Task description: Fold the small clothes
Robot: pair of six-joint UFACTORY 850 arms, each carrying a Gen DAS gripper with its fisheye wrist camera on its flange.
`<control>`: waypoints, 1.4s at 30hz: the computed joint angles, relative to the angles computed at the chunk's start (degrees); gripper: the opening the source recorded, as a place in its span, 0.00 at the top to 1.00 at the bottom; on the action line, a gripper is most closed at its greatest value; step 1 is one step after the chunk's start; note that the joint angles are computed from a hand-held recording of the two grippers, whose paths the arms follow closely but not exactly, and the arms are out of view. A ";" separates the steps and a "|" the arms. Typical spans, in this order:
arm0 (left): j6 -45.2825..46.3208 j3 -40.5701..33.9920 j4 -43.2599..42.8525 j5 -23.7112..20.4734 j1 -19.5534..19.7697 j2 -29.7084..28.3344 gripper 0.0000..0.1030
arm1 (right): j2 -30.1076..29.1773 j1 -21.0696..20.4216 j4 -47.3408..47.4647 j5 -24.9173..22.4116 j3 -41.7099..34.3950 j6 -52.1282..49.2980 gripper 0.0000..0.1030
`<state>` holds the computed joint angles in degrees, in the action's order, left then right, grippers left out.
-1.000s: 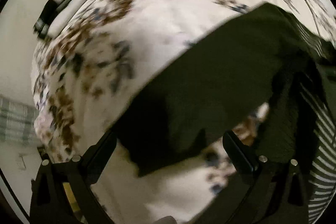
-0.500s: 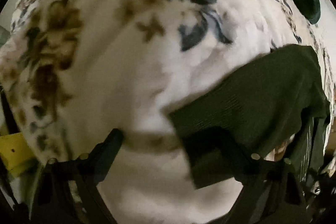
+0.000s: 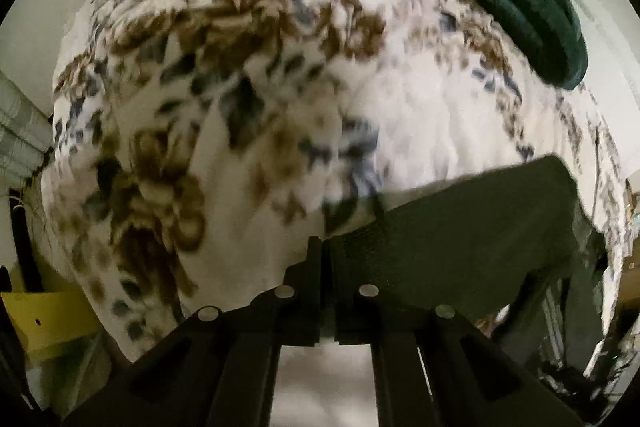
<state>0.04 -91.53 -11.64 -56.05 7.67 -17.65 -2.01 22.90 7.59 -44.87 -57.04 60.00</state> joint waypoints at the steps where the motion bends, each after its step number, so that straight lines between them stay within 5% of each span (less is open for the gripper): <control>1: -0.24 -1.72 0.13 0.51 0.18 -0.87 0.98 | 0.24 0.02 -0.06 0.12 0.12 0.21 0.34; 7: -3.55 -13.08 4.39 4.32 2.65 -9.70 0.98 | 1.27 -0.28 1.32 1.20 0.48 0.26 0.34; 11: -4.59 -21.69 2.22 1.19 3.91 -17.47 0.96 | 1.85 -0.61 1.73 1.95 0.79 -0.34 0.34; 14: -4.10 -21.99 -1.56 -1.31 4.81 -17.89 0.95 | 1.03 -0.81 2.68 2.98 -0.13 -0.35 0.34; 15: -3.90 -20.70 -2.78 -1.19 5.10 -16.97 0.93 | 1.51 -1.04 3.21 3.31 0.25 -0.64 0.34; 20: -4.05 -8.34 -14.22 -2.35 7.48 -8.89 0.48 | 1.60 -1.41 6.03 4.57 0.25 -1.66 0.34; 25: -3.43 1.20 -23.36 -2.82 6.84 -5.81 0.48 | 0.65 -0.44 7.12 5.40 0.09 -1.31 0.34; 29: -8.57 2.28 -23.78 3.57 5.36 -7.82 0.51 | -0.30 0.08 6.91 5.60 -0.53 -0.58 0.34; 30: -10.34 2.24 -22.72 5.47 5.09 -7.76 0.56 | -0.24 0.15 6.23 5.53 -0.57 -0.29 0.34; 31: -12.86 1.91 -20.84 7.44 4.75 -7.67 0.84 | -0.59 0.31 5.75 5.50 -0.92 0.00 0.34; 32: -14.47 0.81 -18.90 8.90 4.59 -7.70 0.97 | -0.74 0.36 5.29 5.30 -1.11 0.25 0.34; 38: -13.12 -3.98 -15.53 13.55 5.83 -9.07 0.97 | -0.30 0.52 4.54 5.51 -0.70 1.44 0.34; 42: -8.23 -9.31 -21.14 6.17 7.38 -14.80 0.87 | -0.32 0.43 4.65 6.18 -0.34 1.86 0.34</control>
<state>-8.19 -100.83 -32.78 -49.88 15.05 -32.45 -2.33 23.33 12.25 -38.69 -57.38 61.86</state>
